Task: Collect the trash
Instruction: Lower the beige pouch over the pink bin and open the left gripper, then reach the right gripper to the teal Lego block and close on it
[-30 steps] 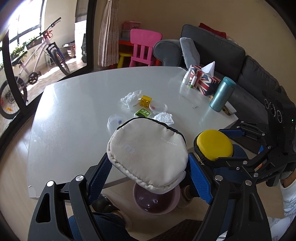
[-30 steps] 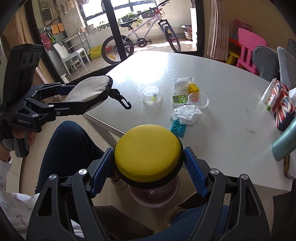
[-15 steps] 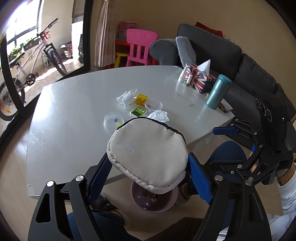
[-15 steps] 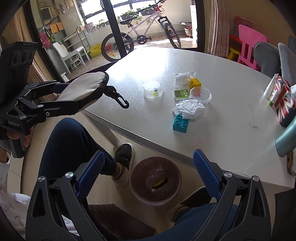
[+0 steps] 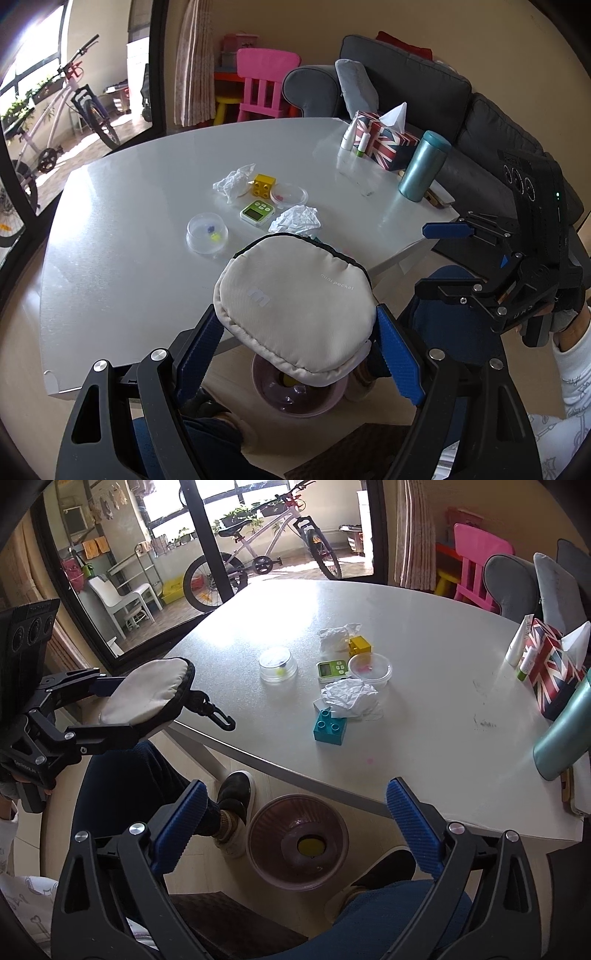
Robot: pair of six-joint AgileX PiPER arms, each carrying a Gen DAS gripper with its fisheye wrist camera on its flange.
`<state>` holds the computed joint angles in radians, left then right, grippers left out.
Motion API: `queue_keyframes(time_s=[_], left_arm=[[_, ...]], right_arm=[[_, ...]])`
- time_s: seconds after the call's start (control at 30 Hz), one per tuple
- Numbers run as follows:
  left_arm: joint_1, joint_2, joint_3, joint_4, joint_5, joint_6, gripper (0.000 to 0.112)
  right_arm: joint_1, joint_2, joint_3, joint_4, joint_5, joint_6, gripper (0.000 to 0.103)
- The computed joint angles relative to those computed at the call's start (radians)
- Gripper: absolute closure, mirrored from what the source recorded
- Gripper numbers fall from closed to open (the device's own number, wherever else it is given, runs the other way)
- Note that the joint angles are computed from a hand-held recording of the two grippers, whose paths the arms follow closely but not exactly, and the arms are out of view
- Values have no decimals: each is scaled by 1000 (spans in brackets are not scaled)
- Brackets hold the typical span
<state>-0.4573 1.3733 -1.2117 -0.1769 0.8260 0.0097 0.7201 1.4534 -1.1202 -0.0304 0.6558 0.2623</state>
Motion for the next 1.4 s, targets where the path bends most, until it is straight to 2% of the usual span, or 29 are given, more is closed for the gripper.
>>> queue_keyframes(time_s=[0.7,0.73,0.8,0.83,1.4], left_arm=[[-71,63,11,-21,4,38,33],[-73,63,11,-21,2,39,31],[-74,64,13,-24,-10,43,18],[-73,64,14,-28,-18,44,17],[-42,57,22,17,-35,-7,16]], right_arm=[[-81,-66,21,-39,7,34,7],[-83,-66,21,-38,5,33,7],[-89,-65,20,-32,4,26,7],[-89,-64,20,-34,5,27,7],[-73,-40,20,-32,-9,33,6]])
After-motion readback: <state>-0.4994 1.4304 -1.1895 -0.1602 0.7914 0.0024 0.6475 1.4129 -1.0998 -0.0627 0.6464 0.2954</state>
